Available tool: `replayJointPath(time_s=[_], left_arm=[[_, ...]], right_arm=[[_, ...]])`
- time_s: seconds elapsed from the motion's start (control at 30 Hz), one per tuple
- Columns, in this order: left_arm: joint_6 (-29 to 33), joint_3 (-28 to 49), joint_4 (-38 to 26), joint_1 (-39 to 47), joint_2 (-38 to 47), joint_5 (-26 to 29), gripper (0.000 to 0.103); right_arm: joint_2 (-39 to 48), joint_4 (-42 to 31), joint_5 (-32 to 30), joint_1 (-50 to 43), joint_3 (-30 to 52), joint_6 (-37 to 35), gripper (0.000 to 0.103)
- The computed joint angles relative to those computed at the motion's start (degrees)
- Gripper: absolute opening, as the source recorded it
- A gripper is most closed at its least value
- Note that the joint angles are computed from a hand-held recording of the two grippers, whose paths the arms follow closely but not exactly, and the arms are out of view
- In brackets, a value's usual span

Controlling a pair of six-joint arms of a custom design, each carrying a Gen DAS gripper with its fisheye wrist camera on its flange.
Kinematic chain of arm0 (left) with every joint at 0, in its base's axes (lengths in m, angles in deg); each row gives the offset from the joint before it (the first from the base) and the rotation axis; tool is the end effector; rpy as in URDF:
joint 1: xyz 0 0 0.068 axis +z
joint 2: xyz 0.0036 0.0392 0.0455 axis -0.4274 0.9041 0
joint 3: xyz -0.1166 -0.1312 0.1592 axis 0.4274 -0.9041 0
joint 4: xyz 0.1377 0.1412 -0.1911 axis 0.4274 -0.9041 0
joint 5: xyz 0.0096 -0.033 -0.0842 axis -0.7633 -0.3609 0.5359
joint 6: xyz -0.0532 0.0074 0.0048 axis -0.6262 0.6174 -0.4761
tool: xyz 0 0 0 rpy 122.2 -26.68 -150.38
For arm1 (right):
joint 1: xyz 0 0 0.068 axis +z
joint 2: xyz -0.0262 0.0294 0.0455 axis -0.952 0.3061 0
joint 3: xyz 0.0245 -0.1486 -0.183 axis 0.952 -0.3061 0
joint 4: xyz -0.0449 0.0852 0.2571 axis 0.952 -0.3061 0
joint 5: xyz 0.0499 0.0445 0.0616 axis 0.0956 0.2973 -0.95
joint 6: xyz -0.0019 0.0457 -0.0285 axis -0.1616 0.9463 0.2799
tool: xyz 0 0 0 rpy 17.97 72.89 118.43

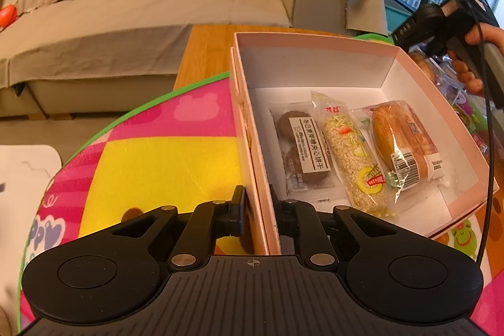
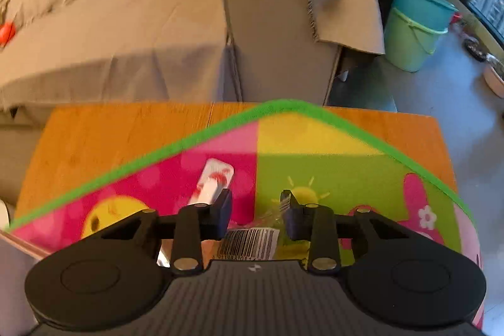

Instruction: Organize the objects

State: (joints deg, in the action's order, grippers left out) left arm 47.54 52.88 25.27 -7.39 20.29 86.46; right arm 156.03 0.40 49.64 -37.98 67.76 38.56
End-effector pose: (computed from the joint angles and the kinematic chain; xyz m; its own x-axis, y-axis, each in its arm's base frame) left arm 0.2220 0.0526 0.1629 -0.6872 0.3666 -0.6272 0.5186 0.8521 -0.0702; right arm 0.3091 0.1931 0.1756 -0.7929 0.3395 -0.5060 0.3673 0.9289 0.0477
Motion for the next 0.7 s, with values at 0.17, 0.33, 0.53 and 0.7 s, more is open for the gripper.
replayJointPath(time_s=[0.17, 0.33, 0.53, 0.7], left_arm=[[-0.32, -0.19, 0.31, -0.09, -0.15, 0.04, 0.014], [-0.5, -0.55, 0.4, -0.01, -0.49, 0.1, 0.014], [0.34, -0.1, 0.05, -0.02, -0.09, 0.07, 0.014], [0.34, -0.01, -0.04, -0.06, -0.05, 0.06, 0.014]], right_arm=[[-7.94, -0.52, -3.16, 1.62, -8.0, 0.45, 0.033], [-18.86, -5.06, -3.14, 10.28, -17.62, 6.1, 0.033], [-23.98, -12.63, -3.38, 18.08, -16.79, 11.04, 0.033], [-17.55, -2.58, -4.9, 7.67, -10.69, 4.89, 0.033]])
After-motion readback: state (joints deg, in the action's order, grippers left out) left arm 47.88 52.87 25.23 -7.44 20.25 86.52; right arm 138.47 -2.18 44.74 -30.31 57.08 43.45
